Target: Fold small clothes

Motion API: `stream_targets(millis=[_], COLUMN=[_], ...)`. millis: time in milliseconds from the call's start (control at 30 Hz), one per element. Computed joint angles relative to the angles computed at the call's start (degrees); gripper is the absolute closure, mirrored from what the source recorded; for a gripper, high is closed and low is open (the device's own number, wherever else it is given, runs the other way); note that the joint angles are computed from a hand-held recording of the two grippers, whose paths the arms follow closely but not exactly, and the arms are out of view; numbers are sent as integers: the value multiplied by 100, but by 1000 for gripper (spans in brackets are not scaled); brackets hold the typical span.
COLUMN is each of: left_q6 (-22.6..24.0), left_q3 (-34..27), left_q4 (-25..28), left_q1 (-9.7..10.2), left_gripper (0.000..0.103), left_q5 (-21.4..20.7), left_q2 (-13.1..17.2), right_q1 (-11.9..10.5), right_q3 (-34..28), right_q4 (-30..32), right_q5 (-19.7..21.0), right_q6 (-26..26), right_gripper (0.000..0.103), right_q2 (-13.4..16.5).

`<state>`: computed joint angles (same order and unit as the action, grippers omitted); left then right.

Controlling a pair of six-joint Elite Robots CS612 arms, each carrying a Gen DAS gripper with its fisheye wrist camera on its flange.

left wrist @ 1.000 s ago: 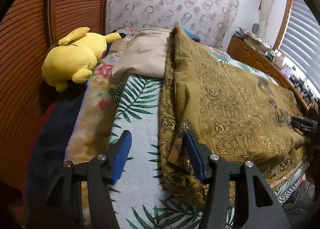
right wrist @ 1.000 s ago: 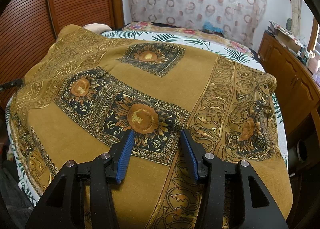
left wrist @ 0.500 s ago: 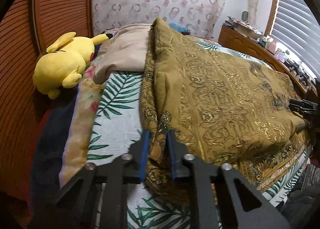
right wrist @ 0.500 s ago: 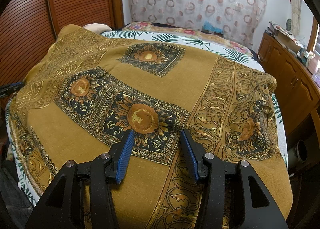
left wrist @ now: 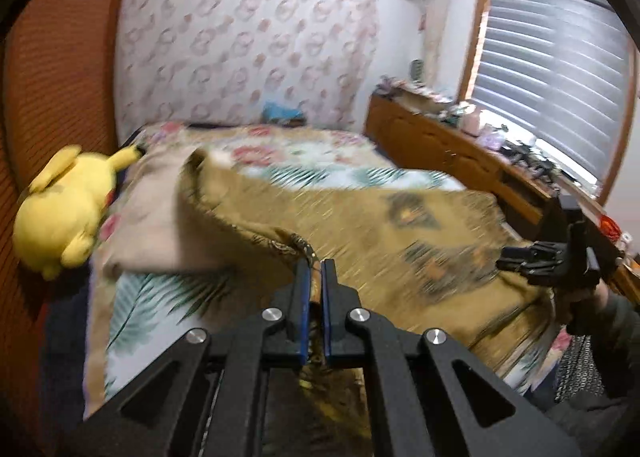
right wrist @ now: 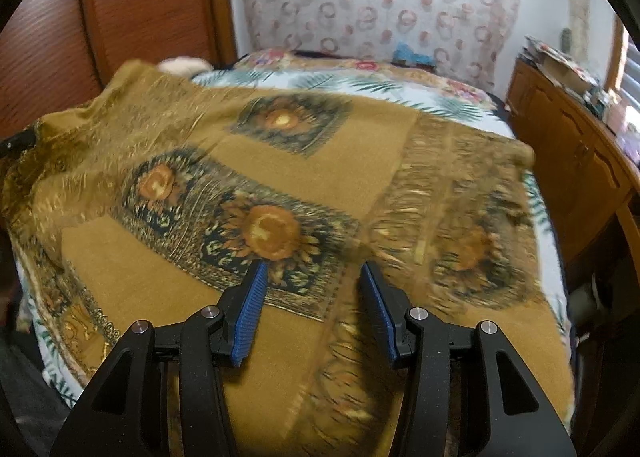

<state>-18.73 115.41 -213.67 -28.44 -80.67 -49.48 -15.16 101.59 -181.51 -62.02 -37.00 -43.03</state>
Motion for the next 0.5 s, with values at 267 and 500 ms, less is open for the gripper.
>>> stream_targets(millis=[267, 500], left_q6=[557, 942], left_q3=[-777, -1318], left_q4=[201, 586], left_q1=[-140, -315], left_gripper=[102, 102], left_q5=[-604, -887], left_q2=[49, 51], right_q1=[-303, -517], right_q3=[252, 432], right_q4=[-582, -853], right_q5=[93, 162], right_q6=[288, 444], right_gripper=[54, 54], right_q2=[-216, -313])
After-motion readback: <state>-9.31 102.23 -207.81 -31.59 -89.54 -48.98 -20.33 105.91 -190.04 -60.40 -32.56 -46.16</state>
